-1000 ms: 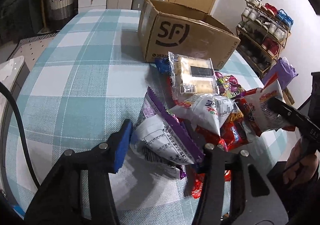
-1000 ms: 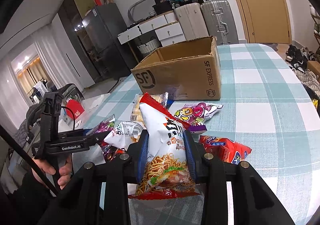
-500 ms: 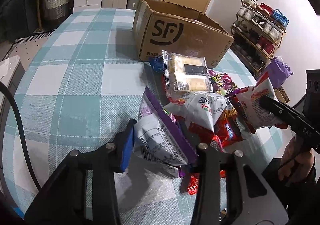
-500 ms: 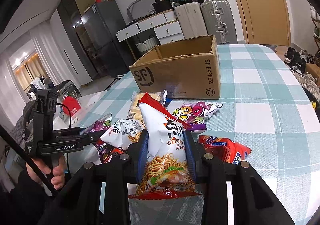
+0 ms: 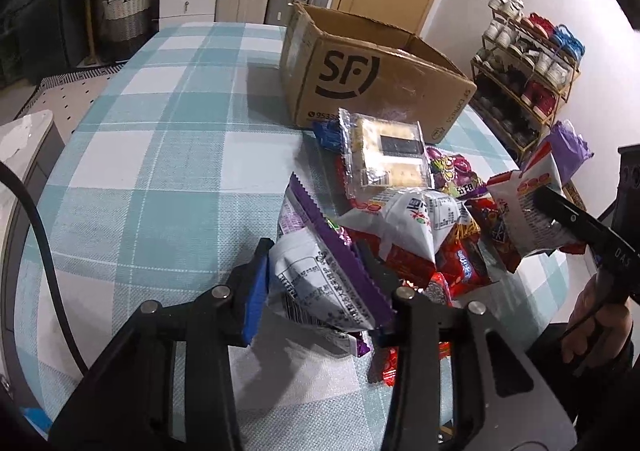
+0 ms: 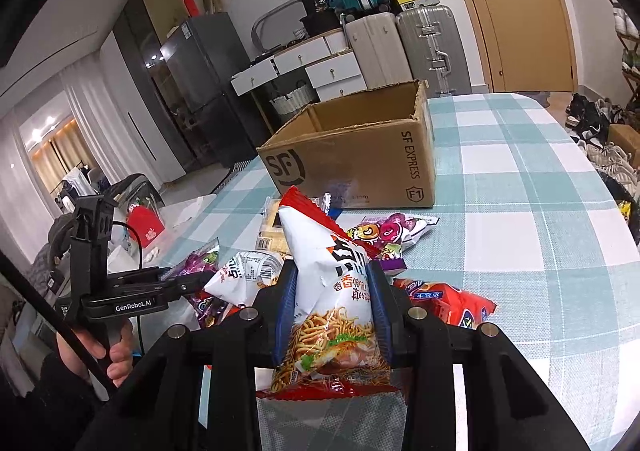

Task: Organize snacks
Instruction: 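Carry both bags over the cardboard box with both grippers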

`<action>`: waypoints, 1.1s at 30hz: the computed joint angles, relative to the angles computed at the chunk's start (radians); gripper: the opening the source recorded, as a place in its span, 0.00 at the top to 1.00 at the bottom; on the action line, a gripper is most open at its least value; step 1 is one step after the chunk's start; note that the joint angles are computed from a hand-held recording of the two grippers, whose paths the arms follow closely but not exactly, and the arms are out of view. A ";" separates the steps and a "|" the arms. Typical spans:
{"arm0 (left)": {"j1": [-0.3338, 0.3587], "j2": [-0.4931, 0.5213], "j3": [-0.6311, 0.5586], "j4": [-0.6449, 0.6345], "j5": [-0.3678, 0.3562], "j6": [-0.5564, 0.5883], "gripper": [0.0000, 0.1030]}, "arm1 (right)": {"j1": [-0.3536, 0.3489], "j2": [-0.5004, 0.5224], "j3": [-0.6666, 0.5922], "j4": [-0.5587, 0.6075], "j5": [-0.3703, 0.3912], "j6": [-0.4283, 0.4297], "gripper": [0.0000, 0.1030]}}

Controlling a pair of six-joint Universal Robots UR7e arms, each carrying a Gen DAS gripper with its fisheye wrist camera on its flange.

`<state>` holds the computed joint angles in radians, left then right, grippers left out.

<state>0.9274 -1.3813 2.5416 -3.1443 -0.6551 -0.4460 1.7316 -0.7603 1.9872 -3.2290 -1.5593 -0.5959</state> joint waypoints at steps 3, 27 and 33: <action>-0.006 -0.018 0.018 -0.010 0.007 -0.026 0.64 | 0.000 -0.002 0.006 -0.010 0.010 -0.010 0.67; -0.152 -0.213 0.053 -0.044 0.063 -0.028 0.64 | 0.013 -0.087 0.049 -0.045 0.170 0.027 0.67; -0.184 -0.221 -0.076 0.154 0.131 -0.028 0.64 | 0.086 -0.110 0.007 -0.015 0.153 0.018 0.67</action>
